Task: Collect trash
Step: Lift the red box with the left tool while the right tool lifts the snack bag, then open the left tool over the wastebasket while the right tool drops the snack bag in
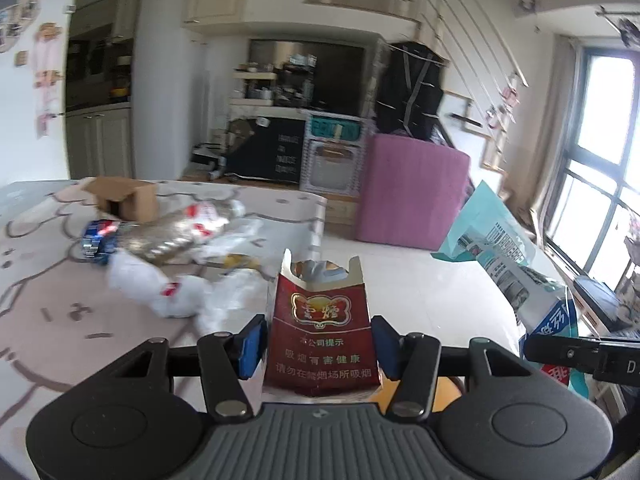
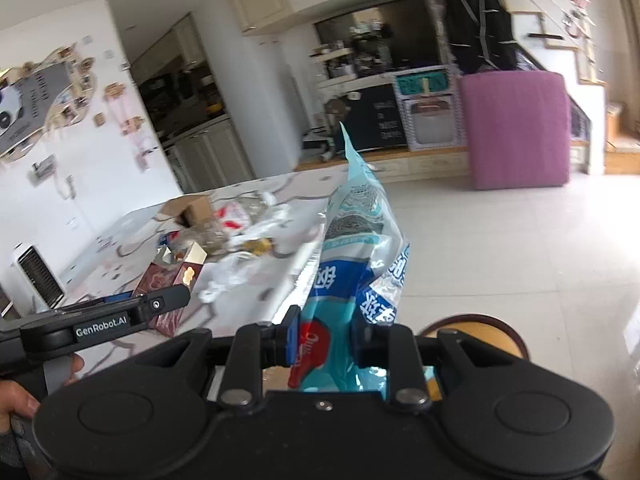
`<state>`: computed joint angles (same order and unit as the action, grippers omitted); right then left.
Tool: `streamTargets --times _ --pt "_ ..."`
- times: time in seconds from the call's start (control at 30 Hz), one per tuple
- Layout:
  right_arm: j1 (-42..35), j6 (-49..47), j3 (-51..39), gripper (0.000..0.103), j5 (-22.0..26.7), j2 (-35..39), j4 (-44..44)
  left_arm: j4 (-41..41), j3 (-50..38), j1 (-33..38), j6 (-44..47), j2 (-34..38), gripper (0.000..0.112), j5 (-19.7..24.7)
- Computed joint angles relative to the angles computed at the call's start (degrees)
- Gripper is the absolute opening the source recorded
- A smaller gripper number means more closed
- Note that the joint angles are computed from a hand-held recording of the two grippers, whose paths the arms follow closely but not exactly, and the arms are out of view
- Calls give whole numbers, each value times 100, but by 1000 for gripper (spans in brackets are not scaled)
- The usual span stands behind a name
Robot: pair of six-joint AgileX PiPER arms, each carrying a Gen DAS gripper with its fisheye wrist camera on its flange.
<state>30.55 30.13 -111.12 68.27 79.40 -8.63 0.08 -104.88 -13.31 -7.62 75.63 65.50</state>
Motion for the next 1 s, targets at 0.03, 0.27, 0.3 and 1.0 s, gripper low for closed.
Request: streamTargets --times 0.03,0.27,0.3,1.0 --pt "-173 -42 173 26 -42 -113 101 57 -36 -151 -74 81 56 -5" --pt "-1354 -483 1210 26 -306 -634 836 383 -154 -1116 -407 709 56 -242" --pt "-1540 -569 1350 26 -347 -687 963 423 -188 -1231 -435 806 56 -251" --pt "-3645 -1491 2902 26 -344 464 3730 -262 -866 -1480 -52 3182 56 -115"
